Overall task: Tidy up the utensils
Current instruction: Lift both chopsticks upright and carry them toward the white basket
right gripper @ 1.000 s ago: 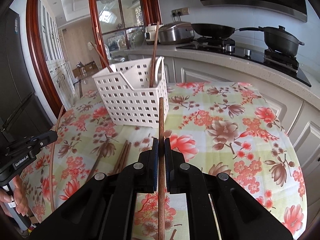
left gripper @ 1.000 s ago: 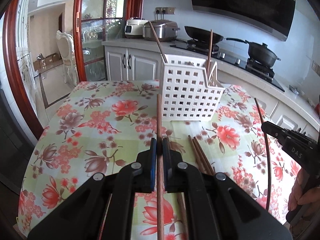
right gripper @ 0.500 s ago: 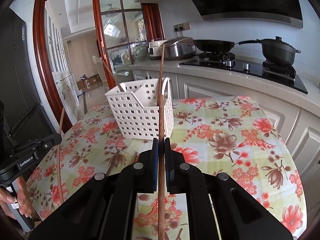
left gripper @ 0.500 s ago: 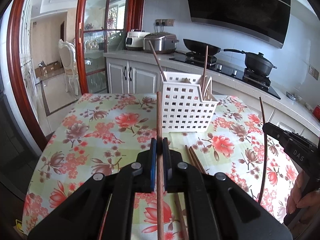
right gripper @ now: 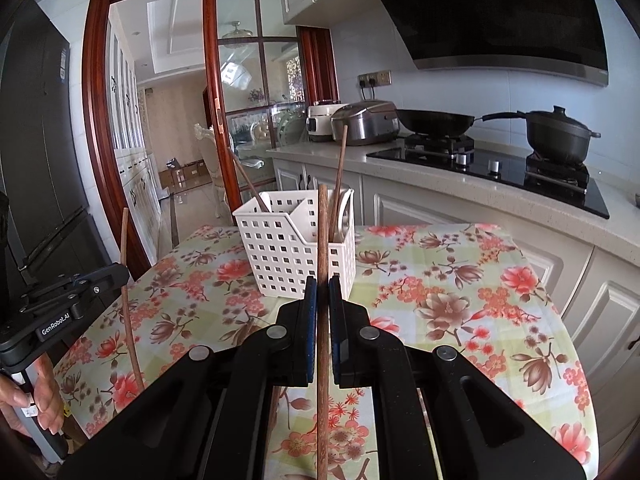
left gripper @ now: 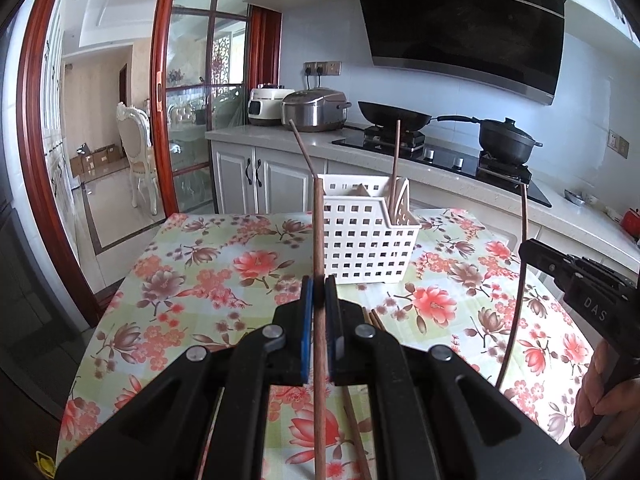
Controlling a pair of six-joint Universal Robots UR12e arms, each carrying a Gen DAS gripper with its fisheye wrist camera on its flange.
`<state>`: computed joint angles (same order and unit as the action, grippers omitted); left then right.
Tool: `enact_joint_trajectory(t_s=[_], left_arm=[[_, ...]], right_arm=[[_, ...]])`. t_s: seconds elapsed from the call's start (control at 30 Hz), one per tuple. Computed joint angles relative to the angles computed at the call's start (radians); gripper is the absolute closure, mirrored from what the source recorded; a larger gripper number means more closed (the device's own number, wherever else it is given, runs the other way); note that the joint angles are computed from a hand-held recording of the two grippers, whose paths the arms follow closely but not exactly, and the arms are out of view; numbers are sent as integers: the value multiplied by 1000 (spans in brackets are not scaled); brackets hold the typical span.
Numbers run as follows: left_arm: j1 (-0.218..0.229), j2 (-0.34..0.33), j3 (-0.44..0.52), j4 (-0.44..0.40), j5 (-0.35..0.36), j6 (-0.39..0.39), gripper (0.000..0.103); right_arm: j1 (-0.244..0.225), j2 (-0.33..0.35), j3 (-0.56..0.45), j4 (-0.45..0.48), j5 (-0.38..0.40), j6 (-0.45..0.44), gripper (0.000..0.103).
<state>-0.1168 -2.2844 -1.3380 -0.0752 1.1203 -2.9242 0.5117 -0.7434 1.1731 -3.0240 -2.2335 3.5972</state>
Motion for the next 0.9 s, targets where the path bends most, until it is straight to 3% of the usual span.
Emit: enact_joint_trajectory(t_s=[0.33, 0.9], left_arm=[[4, 15, -21, 45, -9, -9, 97], [5, 22, -33, 72, -14, -6, 97]], right_arm=[[14, -2, 4, -56, -32, -51, 97], [21, 2, -9, -48, -39, -78, 97]])
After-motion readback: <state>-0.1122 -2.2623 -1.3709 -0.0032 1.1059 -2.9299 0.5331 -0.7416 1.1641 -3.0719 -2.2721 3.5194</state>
